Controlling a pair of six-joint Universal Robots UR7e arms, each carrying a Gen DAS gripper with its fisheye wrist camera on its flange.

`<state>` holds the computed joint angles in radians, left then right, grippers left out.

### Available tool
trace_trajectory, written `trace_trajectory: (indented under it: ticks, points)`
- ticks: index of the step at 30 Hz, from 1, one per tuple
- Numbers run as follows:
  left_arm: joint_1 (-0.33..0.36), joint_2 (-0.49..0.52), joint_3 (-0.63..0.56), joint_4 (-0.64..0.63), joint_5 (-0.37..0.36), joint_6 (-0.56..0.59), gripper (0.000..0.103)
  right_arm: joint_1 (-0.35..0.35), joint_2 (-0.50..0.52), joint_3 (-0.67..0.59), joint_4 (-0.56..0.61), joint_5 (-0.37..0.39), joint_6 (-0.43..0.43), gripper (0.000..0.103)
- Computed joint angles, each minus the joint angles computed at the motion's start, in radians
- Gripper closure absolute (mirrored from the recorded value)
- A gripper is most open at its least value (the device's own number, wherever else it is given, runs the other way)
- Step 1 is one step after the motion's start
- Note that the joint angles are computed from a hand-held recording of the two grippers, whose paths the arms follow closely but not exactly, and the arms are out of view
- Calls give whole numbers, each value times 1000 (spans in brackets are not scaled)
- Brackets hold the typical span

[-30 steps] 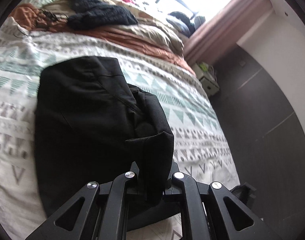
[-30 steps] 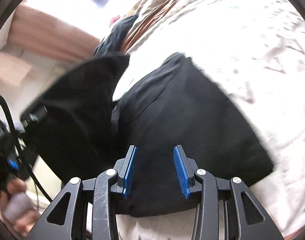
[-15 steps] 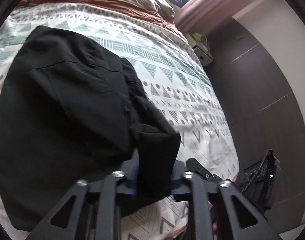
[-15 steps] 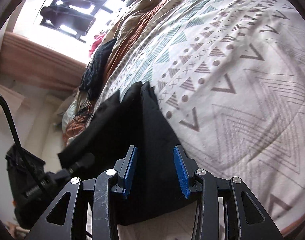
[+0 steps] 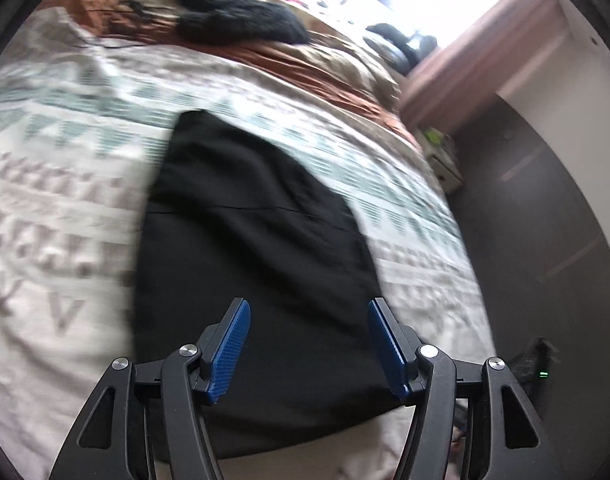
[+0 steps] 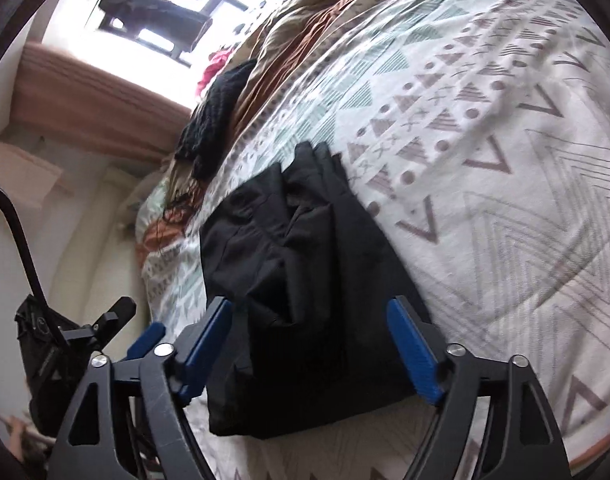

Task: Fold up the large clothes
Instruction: 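Open the left tool and release the folded black shirt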

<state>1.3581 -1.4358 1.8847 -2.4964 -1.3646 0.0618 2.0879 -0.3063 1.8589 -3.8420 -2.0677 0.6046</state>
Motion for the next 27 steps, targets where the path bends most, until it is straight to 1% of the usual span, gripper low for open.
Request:
trace_trajectory:
  ticks: [2,5,7,9,10,11,12,14,15,18,27]
  points:
    - [35,-24,6,-3,32,1,41,13,10,-23,18,-8,-7,22]
    - [78,-17,-7,-8,55,-11,41,40,18,-57,70,-65,-38,22]
    - [108,-23,-7,-1,62,-15,41,46,22,-76,119,-82,-46,22]
    - [136,-30,-8,4,59,-17,41,41,30,-90,157,-81,-37,23]
    - [149,-28,-11,6,56,-22,41,39,33,-93,165,-83,-32,27]
    - [158,-29,-6,3,53,-23,41,35,37,-96,172,-82,-28,41]
    - [169,-26,-11,10,52,-26,41,32,39,-97,184,-81,-23,62]
    - [177,-31,-5,14,54,-37,40,20,46,-93,165,-58,-22,78]
    - [181,-30,-7,16,51,-37,40,21,50,-91,141,-54,-29,83]
    - [186,-29,-7,18,47,-28,40,27,56,-89,96,-59,-52,89]
    - [205,1,-21,-6,59,9,40,22,70,-73,62,-69,-23,92]
